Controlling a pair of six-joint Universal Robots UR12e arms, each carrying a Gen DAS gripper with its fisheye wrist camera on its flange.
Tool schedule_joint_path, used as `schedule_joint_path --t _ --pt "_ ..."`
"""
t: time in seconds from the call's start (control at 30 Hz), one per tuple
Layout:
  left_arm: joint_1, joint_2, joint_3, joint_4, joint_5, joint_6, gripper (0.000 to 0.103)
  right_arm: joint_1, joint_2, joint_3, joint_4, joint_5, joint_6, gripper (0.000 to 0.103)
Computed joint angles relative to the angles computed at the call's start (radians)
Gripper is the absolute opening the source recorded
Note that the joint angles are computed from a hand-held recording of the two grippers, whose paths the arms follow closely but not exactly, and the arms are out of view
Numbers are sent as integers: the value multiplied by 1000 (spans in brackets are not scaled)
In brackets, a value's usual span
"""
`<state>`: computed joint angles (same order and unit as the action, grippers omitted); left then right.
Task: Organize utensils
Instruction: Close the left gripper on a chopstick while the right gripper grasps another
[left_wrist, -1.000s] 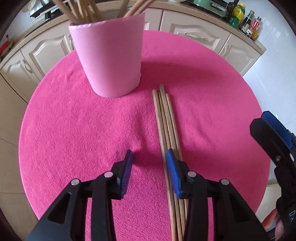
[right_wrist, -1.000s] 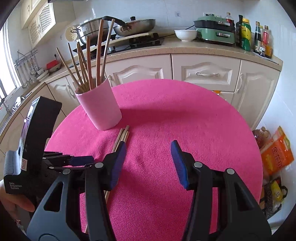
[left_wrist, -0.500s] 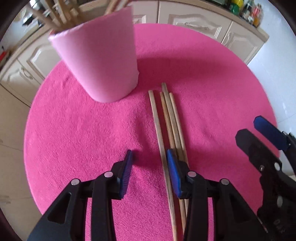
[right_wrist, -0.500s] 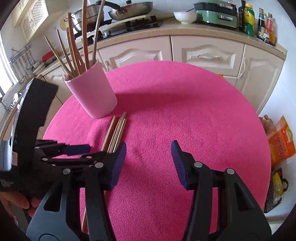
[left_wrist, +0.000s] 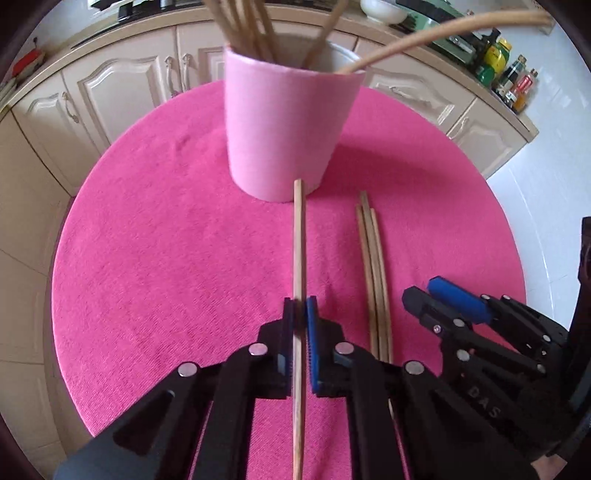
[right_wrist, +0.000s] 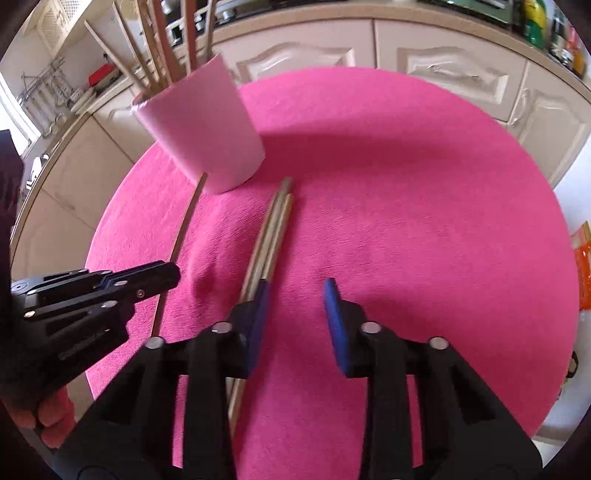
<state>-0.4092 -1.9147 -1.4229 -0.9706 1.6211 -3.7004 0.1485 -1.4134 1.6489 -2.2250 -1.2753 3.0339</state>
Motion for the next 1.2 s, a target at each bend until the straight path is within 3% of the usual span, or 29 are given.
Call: schedule_joint_path --t 0.17,0.73,1.03,1.2 --pt "11 29 -33 8 9 -30 7 21 13 -24 59 -19 -19 21" --pt "13 55 -54 35 46 -29 7 67 71 -147 243 -137 -56 21" --pt "19 78 -78 49 54 -28 7 27 45 -108 221 -38 47 21" --pt "19 78 -76 45 56 -30 7 33 54 -123 248 -68 33 21"
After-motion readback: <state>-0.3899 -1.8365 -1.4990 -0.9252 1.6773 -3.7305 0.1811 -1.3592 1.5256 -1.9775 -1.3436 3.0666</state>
